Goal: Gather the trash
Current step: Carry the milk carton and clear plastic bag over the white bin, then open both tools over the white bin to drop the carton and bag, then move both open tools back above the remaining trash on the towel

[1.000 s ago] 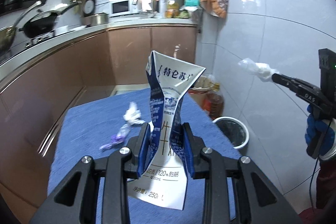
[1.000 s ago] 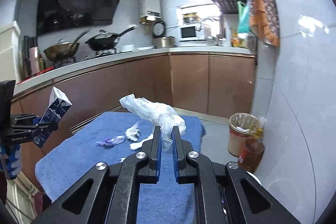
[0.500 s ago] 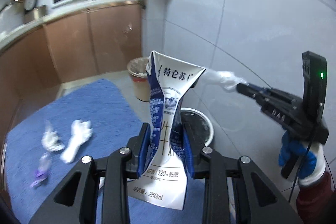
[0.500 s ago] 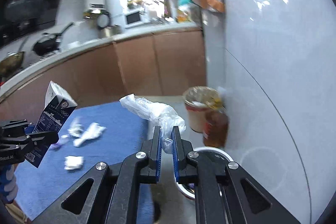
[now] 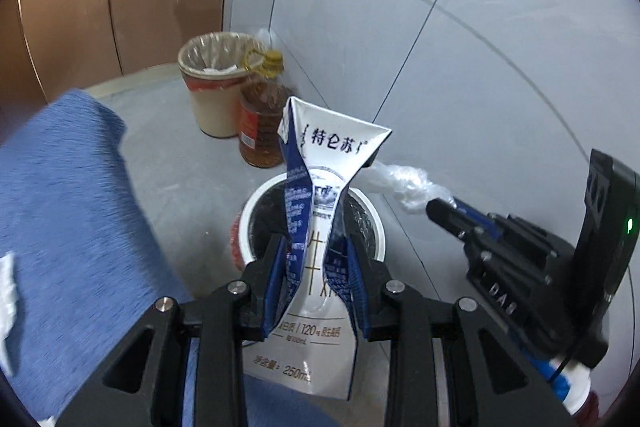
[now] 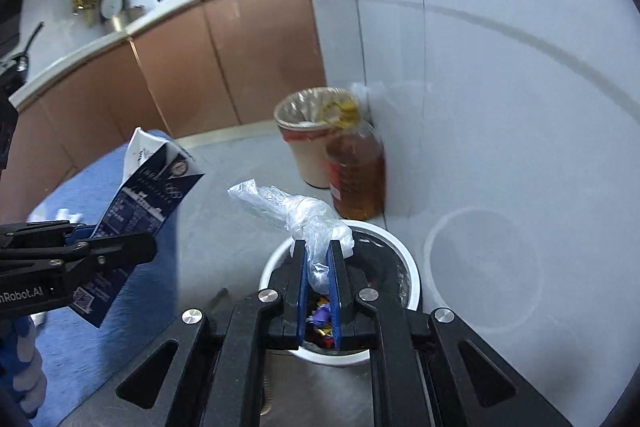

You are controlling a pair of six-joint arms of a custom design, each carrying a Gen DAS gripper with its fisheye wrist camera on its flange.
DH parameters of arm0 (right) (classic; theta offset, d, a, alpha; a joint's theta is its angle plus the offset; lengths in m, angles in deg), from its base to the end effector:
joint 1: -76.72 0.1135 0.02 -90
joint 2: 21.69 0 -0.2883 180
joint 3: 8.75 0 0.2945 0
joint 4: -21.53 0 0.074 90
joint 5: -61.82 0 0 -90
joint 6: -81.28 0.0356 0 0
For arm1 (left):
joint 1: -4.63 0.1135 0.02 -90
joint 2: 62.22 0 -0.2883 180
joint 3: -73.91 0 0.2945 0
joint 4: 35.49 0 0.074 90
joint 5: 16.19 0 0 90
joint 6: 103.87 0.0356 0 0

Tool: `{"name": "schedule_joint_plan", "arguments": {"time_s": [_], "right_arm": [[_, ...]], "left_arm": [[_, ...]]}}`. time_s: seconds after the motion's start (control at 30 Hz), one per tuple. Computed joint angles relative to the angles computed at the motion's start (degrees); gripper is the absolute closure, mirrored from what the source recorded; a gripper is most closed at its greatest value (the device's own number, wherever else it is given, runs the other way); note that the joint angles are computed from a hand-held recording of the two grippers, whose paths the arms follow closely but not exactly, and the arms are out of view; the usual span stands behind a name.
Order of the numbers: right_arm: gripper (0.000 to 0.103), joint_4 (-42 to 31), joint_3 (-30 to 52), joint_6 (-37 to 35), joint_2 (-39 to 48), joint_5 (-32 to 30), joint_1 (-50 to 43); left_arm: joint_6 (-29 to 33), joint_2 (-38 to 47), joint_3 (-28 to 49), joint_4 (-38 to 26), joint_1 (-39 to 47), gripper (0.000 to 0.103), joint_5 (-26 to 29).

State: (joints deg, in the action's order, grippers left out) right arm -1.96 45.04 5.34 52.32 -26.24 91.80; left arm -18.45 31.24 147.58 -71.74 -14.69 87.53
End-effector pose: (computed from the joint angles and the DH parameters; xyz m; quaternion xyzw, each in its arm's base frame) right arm 0.2863 0.0759 0.2131 -0.0015 0.9194 0.0838 0.3843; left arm 0.3512 -0.1321 0.2115 0.1564 0.9372 -0.1718 0.2600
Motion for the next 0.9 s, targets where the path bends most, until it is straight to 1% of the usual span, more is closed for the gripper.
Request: {"name": "schedule_joint_plan", "arguments": {"time_s": [0.13, 0.2, 0.23, 0.27, 0.3, 0.33, 0.37, 0.4, 0.47, 0.6, 0.7, 0.77, 0.9], "right_arm": [[0.092, 2.4, 1.5, -0.5, 5.9, -0.1, -1.2], [0.091, 3.4, 2.1, -0.8, 8.6, 0.6, -1.6], [0.091, 3.9, 2.2, -0.9, 9.7, 0.7, -1.9], [0.087, 4.7, 2.4, -1.0, 11.1, 0.5, -2.4], [0.084, 5.2, 2.1, -1.1, 11.5, 0.7, -2.5], [0.077, 5.7, 1.7, -1.2, 11.9, 1.4, -2.6], [0.073, 5.7, 1.8, -1.2, 12.4, 1.9, -2.5], [0.072, 5.8, 1.5, -1.1, 12.5, 1.9, -2.8], [0.071, 5.7, 0.6, -0.7, 11.9, 1.6, -3.1], [0.070, 5.0, -0.3, 0.1, 10.1, 1.7, -2.4], [0.068, 3.7, -0.3, 0.9, 7.6, 1.9, -1.2], [0.065, 2.2, -0.7, 1.6, 4.3, 2.5, 0.4], [0.064, -0.2, -0.1, 2.8, -0.5, 4.3, 4.2]], "left_arm": [[-2.3, 7.8, 5.1, 1.8, -0.5, 0.073, 1.1], [-3.4, 10.6, 7.0, 1.9, -0.2, 0.072, 2.7], [-4.3, 12.2, 8.0, 2.1, 0.0, 0.064, 4.0], [-5.1, 13.4, 8.7, 2.3, -0.1, 0.052, 4.2], [-5.9, 14.1, 9.0, 2.8, -0.1, 0.049, 4.2], [-6.4, 14.6, 9.2, 3.5, 0.1, 0.048, 4.5], [-6.8, 15.0, 9.4, 3.7, 0.3, 0.048, 5.0], [-7.2, 15.1, 9.5, 3.9, 0.5, 0.048, 5.3], [-7.7, 14.3, 8.7, 4.5, 0.9, 0.048, 5.4], [-7.8, 9.8, 4.9, 5.7, 1.3, 0.048, 4.3], [-7.5, 4.9, 1.6, 5.9, 2.0, 0.048, 3.5], [-7.1, 1.1, -0.6, 5.6, 2.6, 0.048, 2.8], [-6.0, -7.8, -4.8, 3.5, 4.7, 0.048, 2.2]]}}
